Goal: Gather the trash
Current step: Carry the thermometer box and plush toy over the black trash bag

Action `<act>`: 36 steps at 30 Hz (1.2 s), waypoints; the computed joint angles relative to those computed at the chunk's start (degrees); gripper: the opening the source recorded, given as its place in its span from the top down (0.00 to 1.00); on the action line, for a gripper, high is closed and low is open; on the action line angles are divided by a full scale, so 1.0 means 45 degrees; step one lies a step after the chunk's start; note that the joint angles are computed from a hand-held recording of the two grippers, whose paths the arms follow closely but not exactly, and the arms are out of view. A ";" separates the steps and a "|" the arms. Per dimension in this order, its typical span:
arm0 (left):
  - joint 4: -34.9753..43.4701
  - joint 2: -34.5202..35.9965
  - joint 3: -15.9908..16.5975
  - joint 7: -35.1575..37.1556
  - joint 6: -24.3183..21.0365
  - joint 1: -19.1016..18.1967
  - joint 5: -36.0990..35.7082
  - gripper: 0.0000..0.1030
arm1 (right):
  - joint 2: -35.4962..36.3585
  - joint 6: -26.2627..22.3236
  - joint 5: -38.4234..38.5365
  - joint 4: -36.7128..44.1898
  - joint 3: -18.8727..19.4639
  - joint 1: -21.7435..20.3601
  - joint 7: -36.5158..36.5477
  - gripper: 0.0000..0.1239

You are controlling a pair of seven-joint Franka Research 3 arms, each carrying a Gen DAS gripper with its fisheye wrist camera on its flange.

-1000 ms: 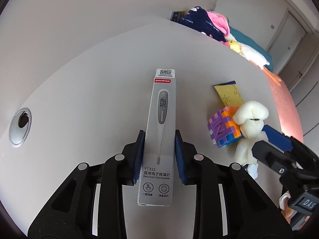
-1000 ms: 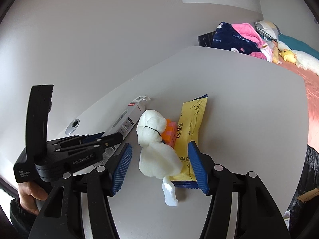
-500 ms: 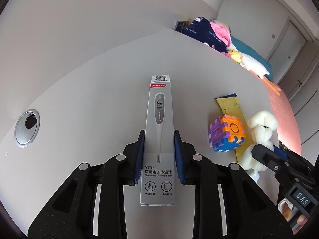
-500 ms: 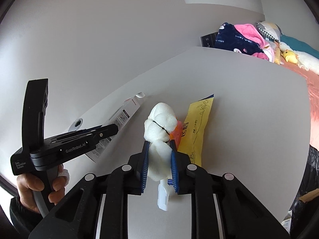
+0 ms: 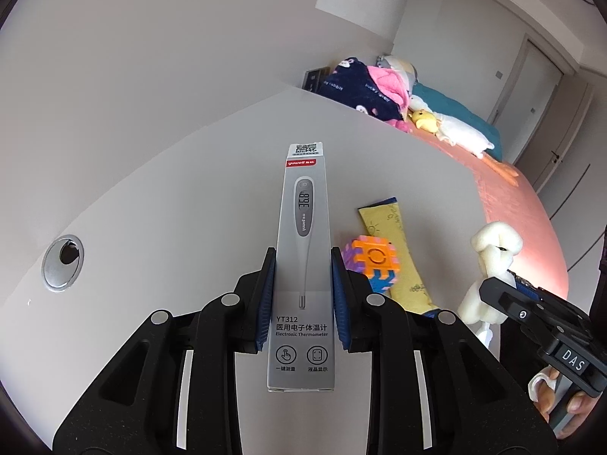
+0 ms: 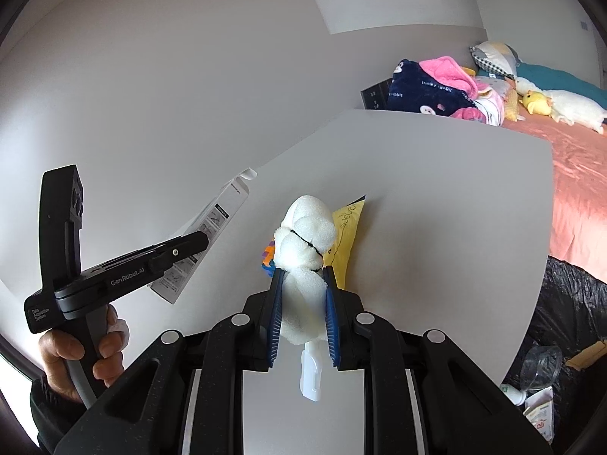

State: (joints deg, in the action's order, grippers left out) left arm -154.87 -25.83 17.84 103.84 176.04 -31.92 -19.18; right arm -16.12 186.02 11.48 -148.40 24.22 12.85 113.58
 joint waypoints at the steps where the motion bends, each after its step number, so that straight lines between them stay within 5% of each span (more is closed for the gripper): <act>1: -0.0022 -0.0058 -0.0180 -0.0079 0.0017 0.0050 0.0034 0.74 | -0.0152 0.0028 0.0053 -0.0140 -0.0148 0.0154 -0.0006 0.83; 9: -0.0334 -0.0603 -0.1273 -0.1018 -0.0027 0.0140 0.0679 0.74 | -0.1366 0.0297 0.0829 -0.1327 -0.1522 0.1468 -0.0298 0.82; 16: -0.0461 -0.0796 -0.1826 -0.1833 -0.0055 -0.0170 0.1283 0.74 | -0.2512 0.0351 0.1315 -0.2231 -0.1827 0.1691 -0.0446 0.82; 36: 0.0211 -0.0001 -0.2209 -0.2615 0.0035 -0.2334 0.1659 0.74 | -0.7211 -0.1021 0.1379 -0.5115 -0.1788 0.0734 0.0617 0.82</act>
State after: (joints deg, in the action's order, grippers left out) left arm -153.92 -25.83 7.90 92.07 176.20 -42.43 -11.72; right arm -48.57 181.43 17.68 -171.41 16.17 16.15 116.36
